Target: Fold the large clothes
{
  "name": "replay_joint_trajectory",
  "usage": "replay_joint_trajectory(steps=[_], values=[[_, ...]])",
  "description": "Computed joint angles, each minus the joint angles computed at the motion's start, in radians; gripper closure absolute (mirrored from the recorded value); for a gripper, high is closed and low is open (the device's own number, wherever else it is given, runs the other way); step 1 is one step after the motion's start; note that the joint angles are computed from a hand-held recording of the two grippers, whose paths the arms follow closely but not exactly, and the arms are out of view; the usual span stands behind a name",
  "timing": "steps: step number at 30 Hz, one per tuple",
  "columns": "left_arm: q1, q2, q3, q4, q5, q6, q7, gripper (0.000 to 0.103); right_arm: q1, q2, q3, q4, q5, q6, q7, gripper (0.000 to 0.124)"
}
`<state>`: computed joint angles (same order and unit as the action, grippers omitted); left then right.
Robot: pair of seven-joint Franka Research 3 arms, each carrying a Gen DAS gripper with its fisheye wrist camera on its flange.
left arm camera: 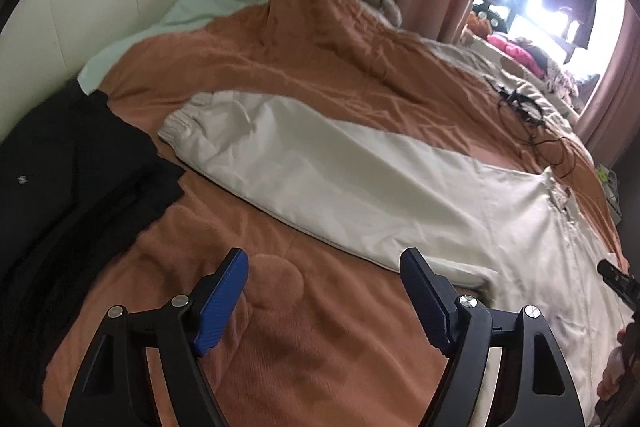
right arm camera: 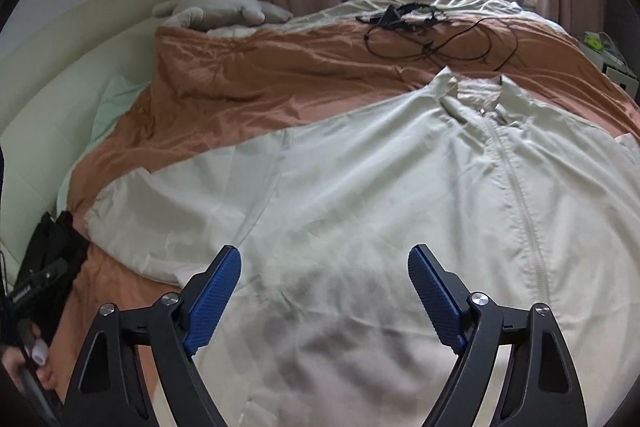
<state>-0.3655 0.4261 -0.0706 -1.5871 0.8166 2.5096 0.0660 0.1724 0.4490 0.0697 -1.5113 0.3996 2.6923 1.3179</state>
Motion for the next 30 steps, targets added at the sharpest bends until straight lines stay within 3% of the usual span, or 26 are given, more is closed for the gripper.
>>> replay_joint_trajectory(steps=[11,17,18,24,30], values=[[0.083,0.144,0.005,0.116,-0.212,0.022,0.111,0.042,0.012,0.155,0.018,0.212,-0.017,-0.156,0.009,0.064],[0.088,0.237,0.023,0.24,-0.292,-0.065,0.144,0.054,0.009,0.222,0.041,0.315,0.009,-0.239,-0.007,0.08],[0.086,0.251,0.029,0.258,-0.299,-0.081,0.141,0.064,0.003,0.234,0.052,0.333,0.025,-0.256,-0.013,0.086],[0.074,0.234,0.074,0.231,-0.26,-0.037,0.056,0.097,-0.01,0.297,0.095,0.424,0.099,-0.364,-0.056,0.109],[0.037,0.163,0.091,0.203,-0.131,-0.015,0.037,0.101,-0.008,0.349,0.121,0.479,0.166,-0.436,-0.076,0.116]])
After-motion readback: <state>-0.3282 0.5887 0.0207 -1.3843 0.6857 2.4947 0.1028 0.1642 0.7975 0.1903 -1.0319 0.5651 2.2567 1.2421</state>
